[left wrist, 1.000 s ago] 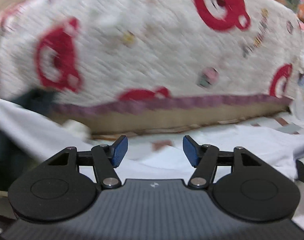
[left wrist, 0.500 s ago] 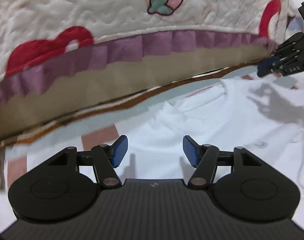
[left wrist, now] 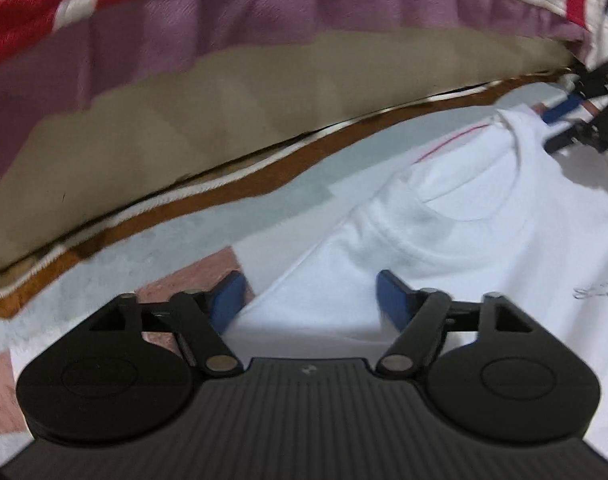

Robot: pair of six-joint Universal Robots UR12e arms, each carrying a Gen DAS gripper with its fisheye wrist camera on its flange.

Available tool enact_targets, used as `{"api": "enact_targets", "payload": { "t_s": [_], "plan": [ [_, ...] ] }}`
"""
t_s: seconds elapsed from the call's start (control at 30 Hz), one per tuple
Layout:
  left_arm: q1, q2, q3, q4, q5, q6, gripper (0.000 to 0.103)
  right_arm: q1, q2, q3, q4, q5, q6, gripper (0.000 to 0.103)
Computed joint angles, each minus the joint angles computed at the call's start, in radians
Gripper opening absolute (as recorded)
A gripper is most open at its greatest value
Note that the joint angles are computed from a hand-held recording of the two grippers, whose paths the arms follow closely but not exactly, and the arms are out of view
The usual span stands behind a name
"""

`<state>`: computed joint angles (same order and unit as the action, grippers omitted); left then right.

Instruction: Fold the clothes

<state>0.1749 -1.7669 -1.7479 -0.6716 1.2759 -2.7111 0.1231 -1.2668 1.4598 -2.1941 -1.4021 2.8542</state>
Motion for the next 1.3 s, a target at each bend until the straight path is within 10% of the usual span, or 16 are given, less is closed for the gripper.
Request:
{"api": "enact_targets", "payload": {
  "t_s": [0.23, 0.27, 0.33, 0.37, 0.63, 0.83, 0.97, 1.03, 1.17, 1.3],
  "plan": [
    [-0.011, 0.004, -0.011, 0.01, 0.01, -0.004, 0.09, 0.007, 0.0, 0.058, -0.148, -0.022, 0.093, 0.085],
    [-0.014, 0.007, -0.015, 0.017, 0.003, 0.006, 0.077, 0.005, -0.004, 0.066, -0.164, -0.001, 0.086, 0.073],
    [-0.023, 0.019, -0.019, 0.026, 0.002, 0.048, 0.005, 0.003, -0.012, 0.082, -0.201, 0.041, 0.042, 0.023],
    [-0.04, 0.025, -0.022, 0.048, 0.042, 0.071, 0.006, 0.01, -0.015, 0.083, -0.212, 0.025, 0.022, 0.005],
    [-0.115, -0.012, -0.021, 0.407, 0.259, 0.095, 0.006, 0.042, -0.024, 0.1, -0.433, -0.118, 0.051, 0.005],
    [-0.147, -0.082, 0.014, 0.421, 0.364, 0.093, 0.008, 0.062, 0.013, 0.057, -0.417, -0.201, 0.059, 0.004],
    [-0.155, -0.083, 0.004, 0.416, 0.428, -0.021, 0.035, 0.081, 0.015, 0.069, -0.416, -0.302, 0.146, 0.02],
    [-0.14, -0.041, -0.03, 0.422, 0.391, -0.102, 0.049, 0.063, -0.022, 0.118, -0.458, -0.248, 0.23, 0.046],
    [-0.105, 0.067, -0.115, 0.401, 0.269, -0.176, 0.046, 0.016, -0.134, 0.213, -0.431, -0.124, 0.333, 0.048],
    [-0.069, 0.186, -0.16, 0.18, 0.1, -0.165, 0.026, -0.047, -0.296, 0.318, -0.346, 0.078, 0.383, 0.05]
  ]
}}
